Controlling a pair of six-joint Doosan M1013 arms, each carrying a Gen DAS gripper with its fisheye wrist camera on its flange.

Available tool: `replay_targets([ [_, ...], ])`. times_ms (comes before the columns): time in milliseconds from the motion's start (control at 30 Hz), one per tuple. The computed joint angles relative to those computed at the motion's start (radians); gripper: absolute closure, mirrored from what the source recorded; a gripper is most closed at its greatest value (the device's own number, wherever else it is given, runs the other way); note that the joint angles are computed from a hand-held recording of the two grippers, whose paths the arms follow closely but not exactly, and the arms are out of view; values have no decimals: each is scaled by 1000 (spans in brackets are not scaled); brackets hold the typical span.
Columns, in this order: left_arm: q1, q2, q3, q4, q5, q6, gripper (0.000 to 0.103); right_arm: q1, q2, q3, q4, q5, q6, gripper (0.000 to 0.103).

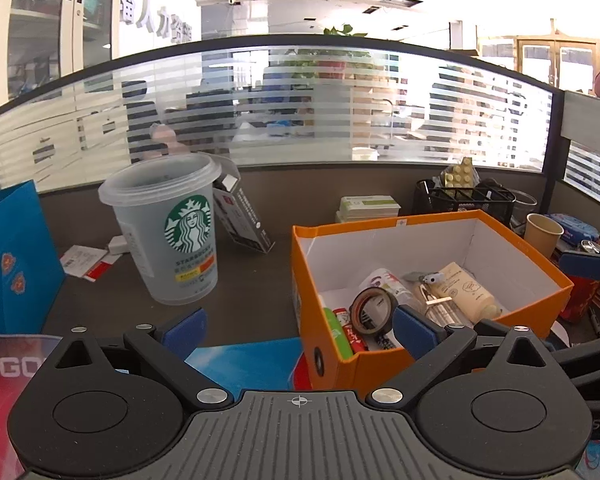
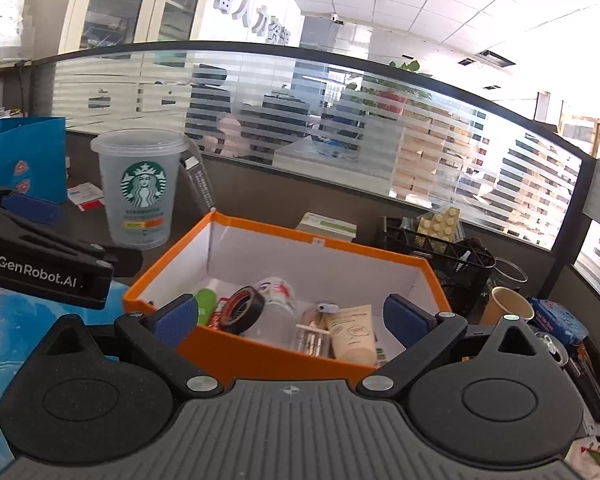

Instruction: Organize rigid objects

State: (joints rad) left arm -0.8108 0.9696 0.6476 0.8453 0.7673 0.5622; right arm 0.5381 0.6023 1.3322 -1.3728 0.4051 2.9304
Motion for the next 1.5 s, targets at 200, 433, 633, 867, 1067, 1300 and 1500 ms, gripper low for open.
replay_targets([
  [200,-1,-20,46,12,4,-32,1,17,1,15,-22,0,54,2],
  [433,-4,-40,91,21,5,-61,0,26,-4,40,-74,0,162,0],
  [633,-15,-57,131,65,18,-112,0,29,-16,73,-126,5,259,0],
  [867,-19,-49,118,53,39,-97,0,22,-23,94,-122,-11,306,0],
  [1067,-25,-51,117,89,48,-115,0,21,-26,95,-125,-3,318,0],
  [1300,-29,-51,116,107,60,-119,0,22,-27,94,-126,-1,320,0],
  [1500,-30,-54,122,113,61,-126,0,22,-27,94,-124,0,317,0],
])
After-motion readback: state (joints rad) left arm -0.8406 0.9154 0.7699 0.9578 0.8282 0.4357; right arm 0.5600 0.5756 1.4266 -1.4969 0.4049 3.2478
